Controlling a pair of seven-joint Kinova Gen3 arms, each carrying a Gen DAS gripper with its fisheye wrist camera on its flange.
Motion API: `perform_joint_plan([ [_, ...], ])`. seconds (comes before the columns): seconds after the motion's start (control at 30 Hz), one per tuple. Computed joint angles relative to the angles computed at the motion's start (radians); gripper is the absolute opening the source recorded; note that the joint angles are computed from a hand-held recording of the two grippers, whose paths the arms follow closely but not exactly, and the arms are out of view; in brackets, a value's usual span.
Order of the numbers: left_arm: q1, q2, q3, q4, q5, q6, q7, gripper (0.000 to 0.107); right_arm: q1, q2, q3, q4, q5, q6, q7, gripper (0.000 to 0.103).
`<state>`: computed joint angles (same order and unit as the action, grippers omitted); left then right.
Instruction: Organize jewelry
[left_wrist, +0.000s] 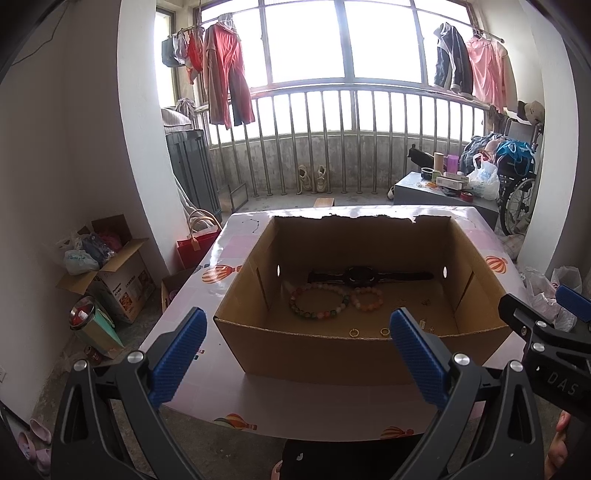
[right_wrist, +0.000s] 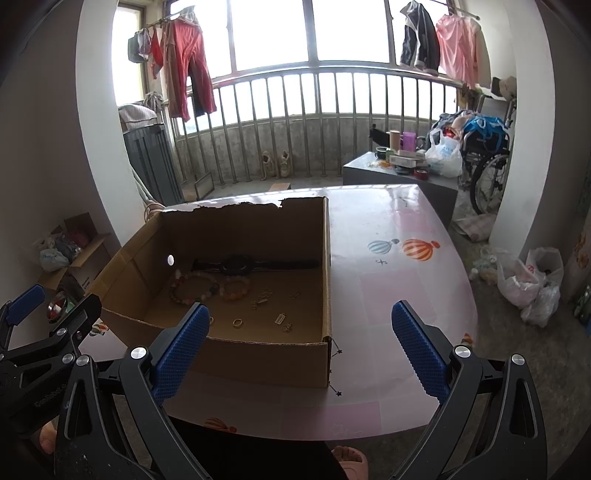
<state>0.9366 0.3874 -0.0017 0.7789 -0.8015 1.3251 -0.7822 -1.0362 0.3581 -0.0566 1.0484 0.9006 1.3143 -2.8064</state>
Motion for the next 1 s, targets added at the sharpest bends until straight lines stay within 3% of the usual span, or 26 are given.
perform_joint_plan([
  [1.0, -0.004, -0.001, 0.001, -0.002, 0.006, 0.0, -0.008, 0.098, -0.003, 0.005, 0.006, -0.011, -0.004, 0.004, 0.001, 0.095],
])
